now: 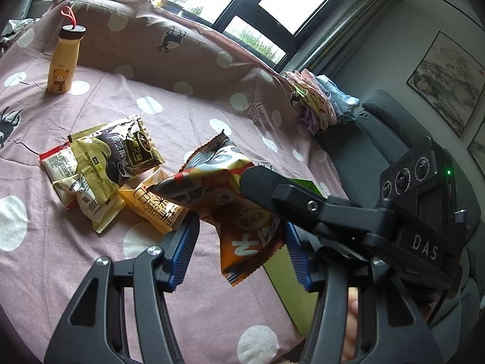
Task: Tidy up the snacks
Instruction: 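Lift the orange bag with the right gripper and carry it over the green box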
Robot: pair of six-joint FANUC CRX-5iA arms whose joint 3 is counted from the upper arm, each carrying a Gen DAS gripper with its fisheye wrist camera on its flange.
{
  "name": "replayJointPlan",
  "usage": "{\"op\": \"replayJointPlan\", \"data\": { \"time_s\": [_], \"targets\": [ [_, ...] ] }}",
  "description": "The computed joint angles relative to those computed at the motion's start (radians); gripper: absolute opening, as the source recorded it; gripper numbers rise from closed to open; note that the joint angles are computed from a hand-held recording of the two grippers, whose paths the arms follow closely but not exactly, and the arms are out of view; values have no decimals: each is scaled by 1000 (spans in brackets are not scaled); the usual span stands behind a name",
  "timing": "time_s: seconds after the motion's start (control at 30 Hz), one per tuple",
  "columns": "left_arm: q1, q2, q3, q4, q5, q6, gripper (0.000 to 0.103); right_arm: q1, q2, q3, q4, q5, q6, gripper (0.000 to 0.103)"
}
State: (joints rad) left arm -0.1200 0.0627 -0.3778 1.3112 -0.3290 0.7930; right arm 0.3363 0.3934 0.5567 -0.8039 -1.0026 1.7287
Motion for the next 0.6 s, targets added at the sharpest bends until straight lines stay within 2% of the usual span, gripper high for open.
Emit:
{"op": "replayJointPlan", "data": {
  "time_s": [0.6],
  "targets": [
    [-16, 35, 32, 36, -25, -55, 56, -19, -27, -28, 15, 19, -13, 57]
  ]
}}
